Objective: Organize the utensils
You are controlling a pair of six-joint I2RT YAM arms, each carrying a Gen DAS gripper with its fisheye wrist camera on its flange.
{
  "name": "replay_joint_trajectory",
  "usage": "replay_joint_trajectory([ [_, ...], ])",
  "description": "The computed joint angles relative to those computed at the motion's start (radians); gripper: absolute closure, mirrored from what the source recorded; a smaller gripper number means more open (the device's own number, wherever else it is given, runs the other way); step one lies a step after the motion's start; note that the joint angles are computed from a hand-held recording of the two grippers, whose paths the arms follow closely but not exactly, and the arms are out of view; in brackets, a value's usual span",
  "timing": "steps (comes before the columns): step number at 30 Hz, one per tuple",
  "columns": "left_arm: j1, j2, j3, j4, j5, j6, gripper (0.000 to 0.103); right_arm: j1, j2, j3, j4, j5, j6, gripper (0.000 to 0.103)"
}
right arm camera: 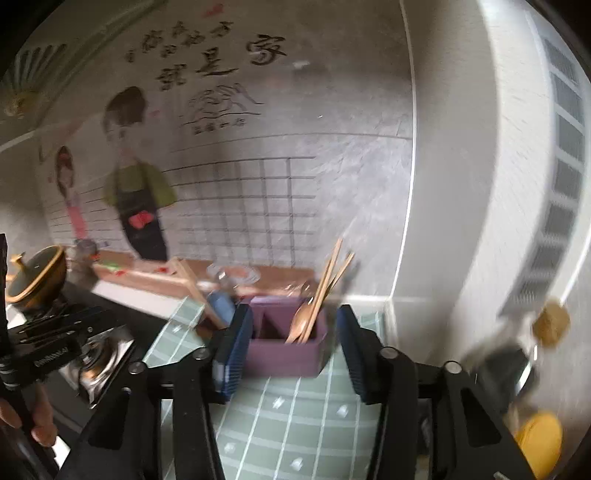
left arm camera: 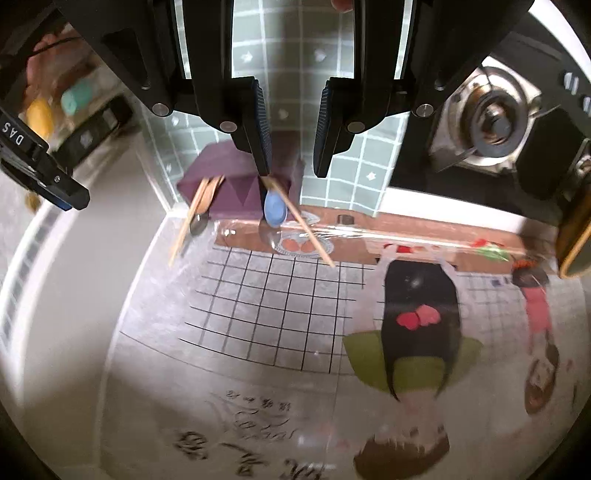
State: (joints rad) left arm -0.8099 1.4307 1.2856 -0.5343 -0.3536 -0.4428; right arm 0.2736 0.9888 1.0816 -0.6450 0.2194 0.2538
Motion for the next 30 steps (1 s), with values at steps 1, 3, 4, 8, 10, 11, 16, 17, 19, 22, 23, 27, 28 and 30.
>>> replay_joint_trajectory([
  [1,-0.022,-0.027,-0.028,0.003,-0.02,-0.003,0.078,0.034,-0.04,-0.027,-0.019,0.013,0.022,0.055],
  [3,-0.081,-0.084,-0.088,0.002,-0.06,-0.023,0.078,0.089,-0.103,-0.066,-0.062,0.031,0.065,0.055],
  [4,-0.113,-0.104,-0.112,0.001,-0.086,-0.034,0.078,0.114,-0.123,-0.081,-0.074,0.044,0.084,0.055],
  [8,-0.259,-0.167,-0.204,-0.011,-0.217,-0.099,0.078,0.272,-0.237,-0.151,-0.155,0.149,0.191,0.055],
  [10,-0.315,-0.181,-0.229,-0.032,-0.259,-0.154,0.078,0.412,-0.273,-0.183,-0.21,0.281,0.276,0.055],
  [11,-0.343,-0.188,-0.243,-0.043,-0.277,-0.183,0.078,0.476,-0.278,-0.193,-0.237,0.34,0.318,0.055],
  [16,-0.448,-0.187,-0.266,-0.116,-0.395,-0.281,0.078,0.773,-0.258,-0.222,-0.415,0.595,0.62,0.055],
  [17,-0.462,-0.189,-0.271,-0.128,-0.405,-0.297,0.078,0.81,-0.254,-0.224,-0.443,0.617,0.666,0.055],
  [19,-0.484,-0.187,-0.273,-0.146,-0.416,-0.319,0.078,0.855,-0.238,-0.224,-0.48,0.648,0.724,0.055],
  [22,-0.504,-0.187,-0.272,-0.165,-0.432,-0.337,0.078,0.916,-0.201,-0.212,-0.543,0.696,0.811,0.055],
  [23,-0.507,-0.192,-0.276,-0.167,-0.431,-0.342,0.078,0.933,-0.194,-0.21,-0.555,0.705,0.833,0.055],
  [27,-0.512,-0.198,-0.276,-0.18,-0.435,-0.357,0.078,0.969,-0.181,-0.214,-0.575,0.707,0.885,0.055],
  [28,-0.514,-0.197,-0.275,-0.184,-0.435,-0.36,0.078,0.969,-0.183,-0.218,-0.572,0.703,0.885,0.055],
  [30,-0.517,-0.195,-0.274,-0.187,-0.432,-0.364,0.078,0.97,-0.185,-0.223,-0.571,0.695,0.889,0.055],
])
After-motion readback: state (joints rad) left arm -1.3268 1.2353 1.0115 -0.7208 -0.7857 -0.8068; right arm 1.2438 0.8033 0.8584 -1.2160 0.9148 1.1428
